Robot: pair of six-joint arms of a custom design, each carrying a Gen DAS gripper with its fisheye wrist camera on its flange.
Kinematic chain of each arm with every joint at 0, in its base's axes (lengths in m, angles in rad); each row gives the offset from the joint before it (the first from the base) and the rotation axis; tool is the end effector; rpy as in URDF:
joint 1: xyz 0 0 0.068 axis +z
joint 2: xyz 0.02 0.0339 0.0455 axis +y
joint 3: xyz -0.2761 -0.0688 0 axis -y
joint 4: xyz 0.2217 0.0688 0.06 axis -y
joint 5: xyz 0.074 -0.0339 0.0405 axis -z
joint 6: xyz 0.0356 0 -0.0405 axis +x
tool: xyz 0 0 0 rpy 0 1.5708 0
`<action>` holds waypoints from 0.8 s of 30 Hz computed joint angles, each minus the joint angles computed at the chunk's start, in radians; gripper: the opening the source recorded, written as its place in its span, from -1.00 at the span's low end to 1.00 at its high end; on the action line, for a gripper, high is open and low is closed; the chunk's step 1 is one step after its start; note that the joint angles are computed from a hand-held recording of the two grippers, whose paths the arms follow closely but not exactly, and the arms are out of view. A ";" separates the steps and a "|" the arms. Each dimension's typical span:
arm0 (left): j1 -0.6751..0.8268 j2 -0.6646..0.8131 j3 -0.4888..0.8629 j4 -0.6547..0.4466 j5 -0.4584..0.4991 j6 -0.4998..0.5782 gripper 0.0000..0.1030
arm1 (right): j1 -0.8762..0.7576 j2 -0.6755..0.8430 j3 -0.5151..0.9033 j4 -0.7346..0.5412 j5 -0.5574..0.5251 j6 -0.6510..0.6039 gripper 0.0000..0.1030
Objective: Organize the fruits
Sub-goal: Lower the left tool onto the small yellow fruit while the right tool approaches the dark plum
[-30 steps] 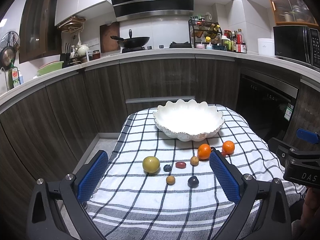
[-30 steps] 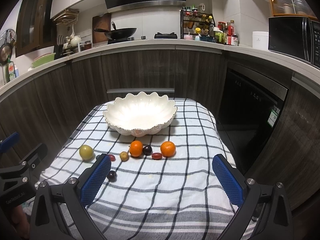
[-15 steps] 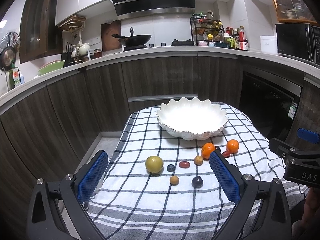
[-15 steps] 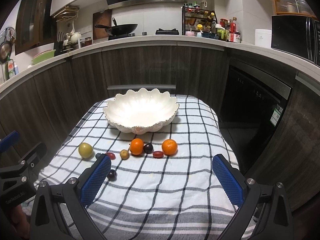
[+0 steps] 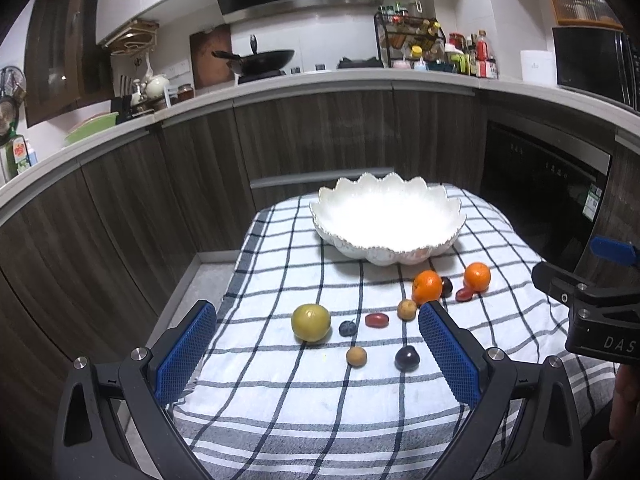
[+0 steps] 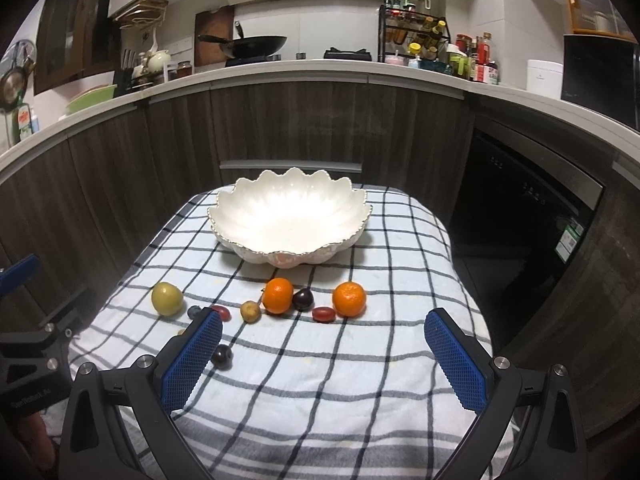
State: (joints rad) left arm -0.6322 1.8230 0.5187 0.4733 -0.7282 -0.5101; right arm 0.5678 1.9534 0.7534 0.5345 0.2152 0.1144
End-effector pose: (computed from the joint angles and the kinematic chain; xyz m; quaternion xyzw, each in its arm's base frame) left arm 0.2342 -0.1422 0.1085 -0.0753 0.8775 0.0967 0.4637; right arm 0.2949 0.1791 0.1176 -0.1552 0.8818 0.0544 0.4421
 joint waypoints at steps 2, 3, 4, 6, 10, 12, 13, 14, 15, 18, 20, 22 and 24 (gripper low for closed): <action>0.020 0.016 0.003 0.011 0.028 0.011 1.00 | 0.004 0.017 0.018 -0.002 -0.005 -0.012 0.99; 0.027 0.025 0.006 0.015 0.035 0.014 1.00 | 0.008 0.027 0.027 0.001 -0.005 -0.020 0.99; 0.033 0.030 0.008 0.017 0.040 0.016 1.00 | 0.010 0.035 0.036 0.002 -0.006 -0.027 0.99; 0.046 0.044 0.011 0.023 0.051 0.022 1.00 | 0.013 0.051 0.056 -0.002 -0.011 -0.038 0.99; 0.073 0.078 0.027 0.022 0.077 0.033 0.96 | 0.016 0.096 0.110 -0.016 -0.028 -0.051 0.99; 0.088 0.097 0.034 0.026 0.094 0.042 0.91 | 0.017 0.122 0.141 -0.026 -0.034 -0.053 0.99; 0.097 0.108 0.041 0.025 0.107 0.049 0.89 | 0.016 0.139 0.162 -0.034 -0.041 -0.053 0.99; 0.107 0.119 0.047 0.025 0.121 0.058 0.86 | 0.017 0.151 0.176 -0.039 -0.044 -0.054 0.99; 0.113 0.128 0.055 0.021 0.132 0.065 0.81 | 0.017 0.163 0.190 -0.045 -0.046 -0.054 0.99; 0.133 0.157 0.073 0.022 0.168 0.098 0.71 | 0.019 0.197 0.227 -0.058 -0.060 -0.056 0.99; 0.141 0.175 0.083 0.025 0.183 0.114 0.66 | 0.022 0.222 0.254 -0.075 -0.072 -0.062 0.99; 0.152 0.193 0.091 0.030 0.204 0.132 0.62 | 0.026 0.239 0.270 -0.087 -0.081 -0.069 0.98; 0.161 0.209 0.101 0.030 0.225 0.146 0.53 | 0.030 0.255 0.281 -0.093 -0.095 -0.080 0.98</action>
